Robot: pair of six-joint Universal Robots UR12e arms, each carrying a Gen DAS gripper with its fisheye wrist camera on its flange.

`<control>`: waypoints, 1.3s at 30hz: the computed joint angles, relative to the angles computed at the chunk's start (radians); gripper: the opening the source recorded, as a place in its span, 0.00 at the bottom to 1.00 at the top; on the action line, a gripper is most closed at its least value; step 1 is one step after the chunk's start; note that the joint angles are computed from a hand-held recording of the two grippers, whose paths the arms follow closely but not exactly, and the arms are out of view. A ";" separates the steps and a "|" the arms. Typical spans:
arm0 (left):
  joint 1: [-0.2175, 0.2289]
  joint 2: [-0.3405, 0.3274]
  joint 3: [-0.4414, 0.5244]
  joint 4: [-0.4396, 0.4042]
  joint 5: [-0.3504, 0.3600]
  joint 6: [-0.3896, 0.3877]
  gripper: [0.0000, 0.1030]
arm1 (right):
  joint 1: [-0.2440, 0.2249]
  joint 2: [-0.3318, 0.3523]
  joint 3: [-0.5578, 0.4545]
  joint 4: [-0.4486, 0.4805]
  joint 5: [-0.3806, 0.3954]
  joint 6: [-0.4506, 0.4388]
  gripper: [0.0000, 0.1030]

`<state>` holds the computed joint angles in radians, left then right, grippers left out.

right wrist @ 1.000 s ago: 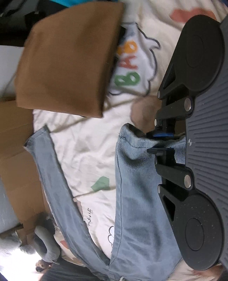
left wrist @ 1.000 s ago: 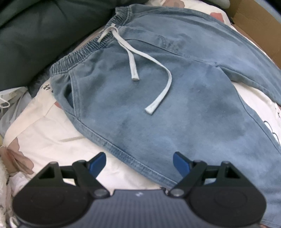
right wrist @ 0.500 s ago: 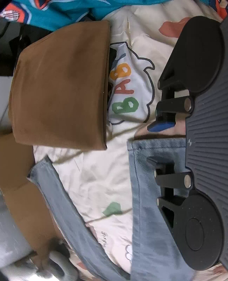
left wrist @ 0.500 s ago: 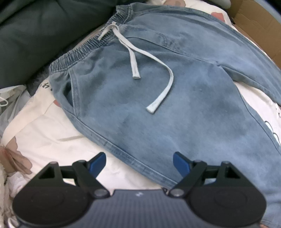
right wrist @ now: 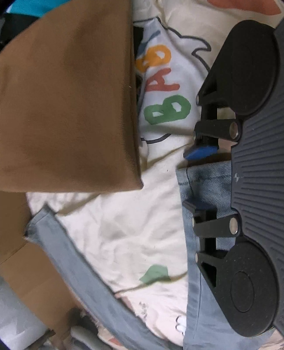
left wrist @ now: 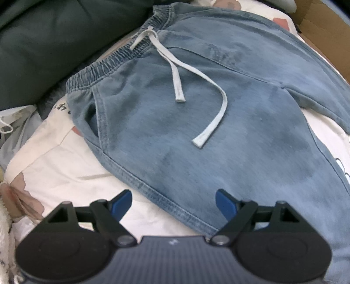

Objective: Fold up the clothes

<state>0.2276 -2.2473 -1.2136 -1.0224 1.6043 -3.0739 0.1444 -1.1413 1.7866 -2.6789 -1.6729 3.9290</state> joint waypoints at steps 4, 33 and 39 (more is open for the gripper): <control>0.005 -0.004 0.001 0.001 -0.006 -0.032 0.83 | 0.007 0.014 -0.028 0.072 -0.018 -0.105 0.37; 0.121 -0.014 -0.068 0.206 -0.172 -0.442 0.38 | 0.040 -0.175 0.087 0.279 -0.094 0.051 0.33; 0.133 -0.014 -0.098 0.202 -0.240 -0.507 0.36 | 0.050 -0.195 0.094 0.309 -0.081 0.098 0.33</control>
<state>0.3606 -2.2609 -1.3117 -0.8209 1.3647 -3.5808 0.1943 -1.3368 1.8802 -2.3697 -1.7535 4.0267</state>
